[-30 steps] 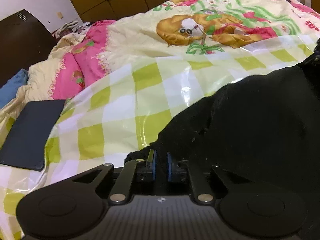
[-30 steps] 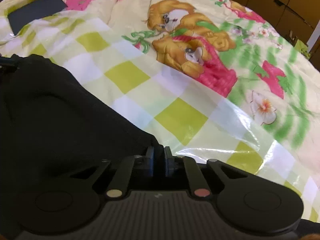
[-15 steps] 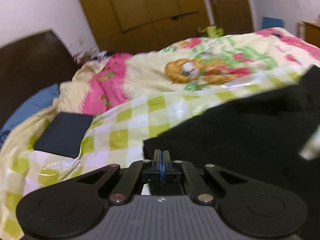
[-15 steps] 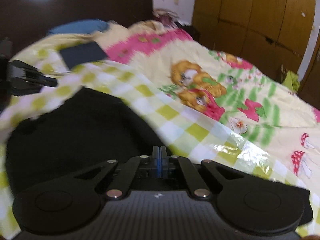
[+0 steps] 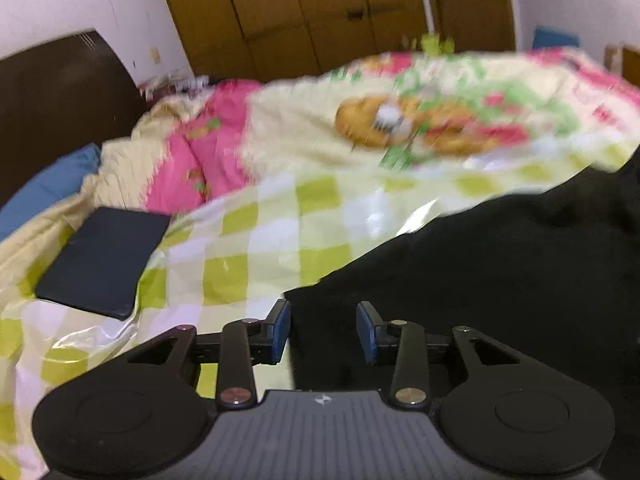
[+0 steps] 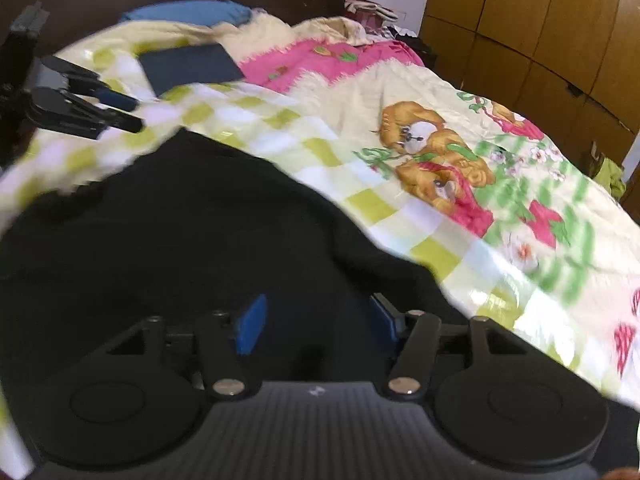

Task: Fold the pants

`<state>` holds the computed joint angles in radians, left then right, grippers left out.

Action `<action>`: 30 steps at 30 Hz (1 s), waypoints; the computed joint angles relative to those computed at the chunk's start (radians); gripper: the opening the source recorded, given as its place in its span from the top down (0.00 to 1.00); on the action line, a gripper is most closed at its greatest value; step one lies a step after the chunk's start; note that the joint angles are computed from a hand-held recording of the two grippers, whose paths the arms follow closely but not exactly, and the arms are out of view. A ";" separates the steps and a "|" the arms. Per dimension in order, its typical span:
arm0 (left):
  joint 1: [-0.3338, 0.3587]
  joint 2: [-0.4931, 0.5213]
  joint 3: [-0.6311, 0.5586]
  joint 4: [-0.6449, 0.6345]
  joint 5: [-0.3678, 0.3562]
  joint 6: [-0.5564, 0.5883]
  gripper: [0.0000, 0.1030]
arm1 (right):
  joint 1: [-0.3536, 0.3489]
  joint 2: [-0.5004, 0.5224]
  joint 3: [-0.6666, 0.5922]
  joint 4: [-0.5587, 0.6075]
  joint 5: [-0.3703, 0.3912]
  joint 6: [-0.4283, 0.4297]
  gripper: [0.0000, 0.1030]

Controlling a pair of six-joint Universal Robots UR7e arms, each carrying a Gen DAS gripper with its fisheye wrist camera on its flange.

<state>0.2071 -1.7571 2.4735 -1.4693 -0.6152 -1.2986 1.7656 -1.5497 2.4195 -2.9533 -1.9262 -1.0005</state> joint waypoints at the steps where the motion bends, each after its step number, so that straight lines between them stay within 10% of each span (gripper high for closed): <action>1: 0.055 0.015 -0.002 -0.043 0.011 0.053 0.51 | -0.016 0.047 -0.028 -0.027 -0.003 -0.006 0.44; 11: 0.264 0.131 -0.001 -0.402 -0.056 0.375 0.44 | -0.103 0.275 -0.243 0.088 -0.084 0.006 0.38; 14: 0.266 0.142 0.008 -0.410 -0.039 0.339 0.52 | -0.110 0.286 -0.213 0.045 -0.092 -0.002 0.56; 16: 0.251 0.131 0.019 -0.414 -0.030 0.324 0.64 | -0.115 0.274 -0.193 0.019 -0.078 0.042 0.92; 18: 0.229 0.113 0.026 -0.411 -0.028 0.299 0.73 | -0.109 0.248 -0.170 -0.011 -0.065 0.069 0.91; 25: 0.022 0.004 -0.006 -0.083 0.001 0.027 0.76 | -0.007 -0.044 -0.061 0.059 0.024 0.100 0.92; 30: -0.375 -0.101 -0.034 0.327 -0.176 -0.309 0.76 | 0.157 -0.435 0.071 0.300 -0.010 0.138 0.92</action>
<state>-0.1680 -1.8581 2.4395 -1.1423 -0.7908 -1.6074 1.9222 -1.9847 2.4902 -2.6531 -1.9360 -0.8624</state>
